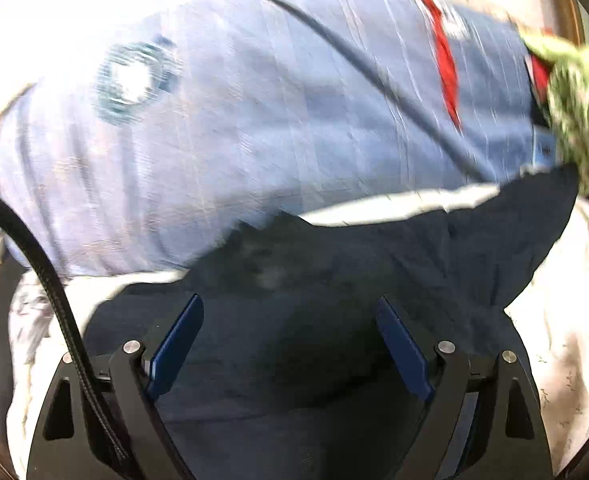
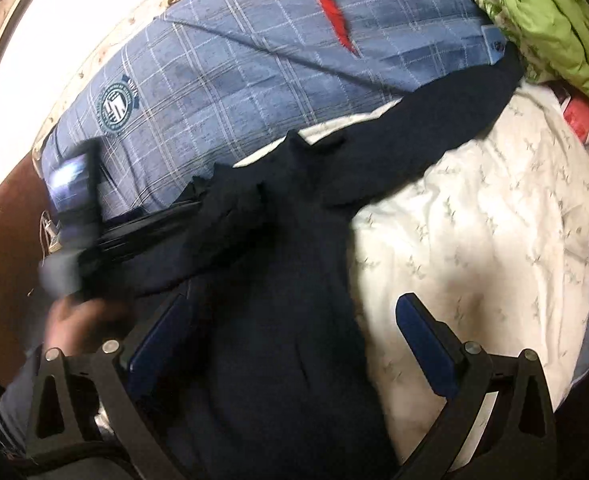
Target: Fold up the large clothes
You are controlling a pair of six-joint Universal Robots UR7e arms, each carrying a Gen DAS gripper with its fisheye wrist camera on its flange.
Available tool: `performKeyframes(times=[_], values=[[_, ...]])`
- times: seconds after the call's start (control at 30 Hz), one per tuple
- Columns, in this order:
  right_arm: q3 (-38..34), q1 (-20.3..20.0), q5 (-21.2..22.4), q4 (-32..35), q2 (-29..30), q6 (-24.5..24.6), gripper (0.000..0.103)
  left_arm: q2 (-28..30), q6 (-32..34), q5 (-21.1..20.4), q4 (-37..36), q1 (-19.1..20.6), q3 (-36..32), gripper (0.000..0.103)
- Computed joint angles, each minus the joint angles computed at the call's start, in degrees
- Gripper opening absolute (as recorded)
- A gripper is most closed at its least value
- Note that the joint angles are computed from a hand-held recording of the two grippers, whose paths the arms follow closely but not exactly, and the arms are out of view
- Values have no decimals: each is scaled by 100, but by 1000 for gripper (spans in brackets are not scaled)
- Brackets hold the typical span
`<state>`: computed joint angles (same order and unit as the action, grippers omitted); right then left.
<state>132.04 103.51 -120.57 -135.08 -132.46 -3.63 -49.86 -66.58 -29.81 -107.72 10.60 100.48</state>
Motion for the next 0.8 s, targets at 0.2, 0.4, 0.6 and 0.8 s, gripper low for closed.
performKeyframes(times=[0.2, 0.4, 0.6, 0.8], values=[[-506, -1763, 1272, -766, 73, -321, 103, -1038, -1178, -58, 1221, -240, 536, 88], [-1586, -3259, 1249, -1362, 1116, 26, 103, -1428, -1835, -5, 1861, -291, 884, 86], [-2251, -2983, -314, -1942, 2293, -889, 103, -1153, -1412, 44, 1142, -182, 844, 86], [-2353, -2745, -1271, -3229, 3147, -2033, 103, -889, -776, -41, 428, -217, 797, 86]])
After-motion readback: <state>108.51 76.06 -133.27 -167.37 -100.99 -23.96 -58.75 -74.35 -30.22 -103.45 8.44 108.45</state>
